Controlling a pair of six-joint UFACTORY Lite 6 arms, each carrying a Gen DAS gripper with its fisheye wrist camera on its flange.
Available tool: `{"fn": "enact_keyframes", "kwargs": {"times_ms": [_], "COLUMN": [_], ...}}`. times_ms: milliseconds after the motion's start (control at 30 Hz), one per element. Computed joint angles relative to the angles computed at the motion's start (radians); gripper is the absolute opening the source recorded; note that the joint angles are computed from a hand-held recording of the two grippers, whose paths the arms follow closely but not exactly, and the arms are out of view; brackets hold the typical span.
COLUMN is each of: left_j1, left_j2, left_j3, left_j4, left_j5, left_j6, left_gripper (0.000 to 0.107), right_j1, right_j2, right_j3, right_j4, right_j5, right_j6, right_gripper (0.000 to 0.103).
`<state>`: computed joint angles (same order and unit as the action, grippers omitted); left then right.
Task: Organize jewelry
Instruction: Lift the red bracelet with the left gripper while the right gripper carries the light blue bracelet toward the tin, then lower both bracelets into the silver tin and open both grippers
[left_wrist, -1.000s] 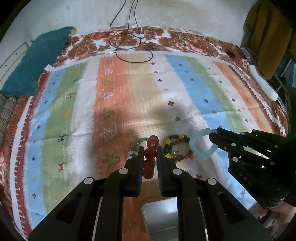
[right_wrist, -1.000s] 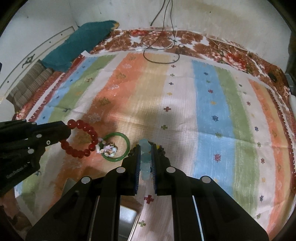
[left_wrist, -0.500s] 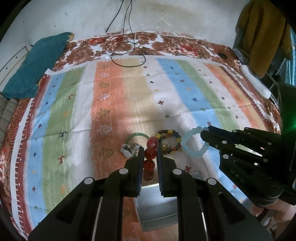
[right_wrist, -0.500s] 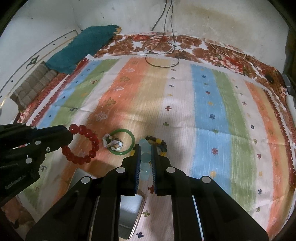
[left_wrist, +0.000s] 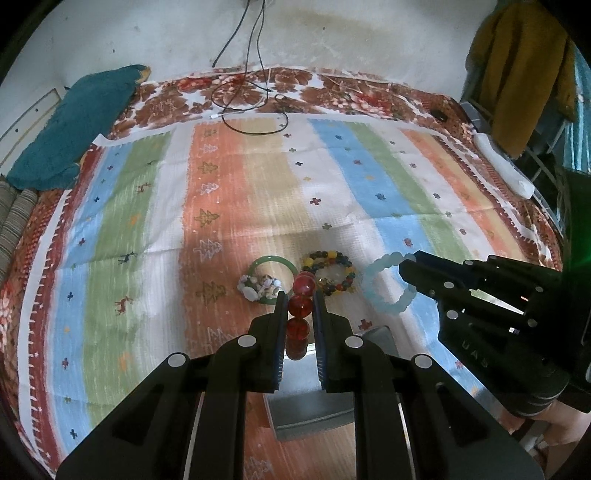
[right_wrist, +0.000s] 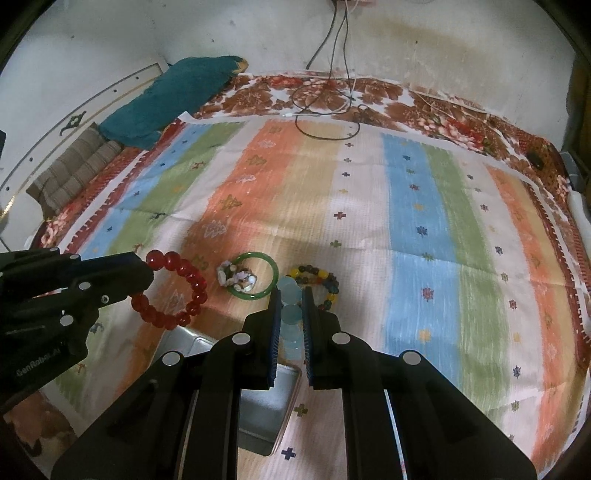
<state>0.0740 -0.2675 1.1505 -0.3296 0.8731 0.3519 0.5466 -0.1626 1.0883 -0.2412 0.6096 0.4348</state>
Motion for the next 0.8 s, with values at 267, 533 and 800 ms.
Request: {"fn": "enact_keyframes", "kwargs": {"times_ms": [267, 533, 800], "left_j1": [0.008, 0.024, 0.042], "left_j2": [-0.079, -0.121, -0.197], "left_j3": [-0.041, -0.067, -0.118], "left_j4": [-0.003, -0.021, -0.029], "left_j5": [0.017, 0.029, 0.047], "left_j6": [-0.001, 0.021, 0.038], "left_gripper": [0.013, 0.013, 0.013], "right_j1": [0.043, 0.099, 0.149], "right_j2": [-0.076, -0.140, -0.196], "right_j3": [-0.044, -0.088, -0.136], "right_j4": [-0.014, -0.050, -0.094], "right_j5": [0.010, 0.031, 0.057], "right_j6": [0.031, 0.084, 0.147], "right_gripper": [0.012, 0.012, 0.012]}}
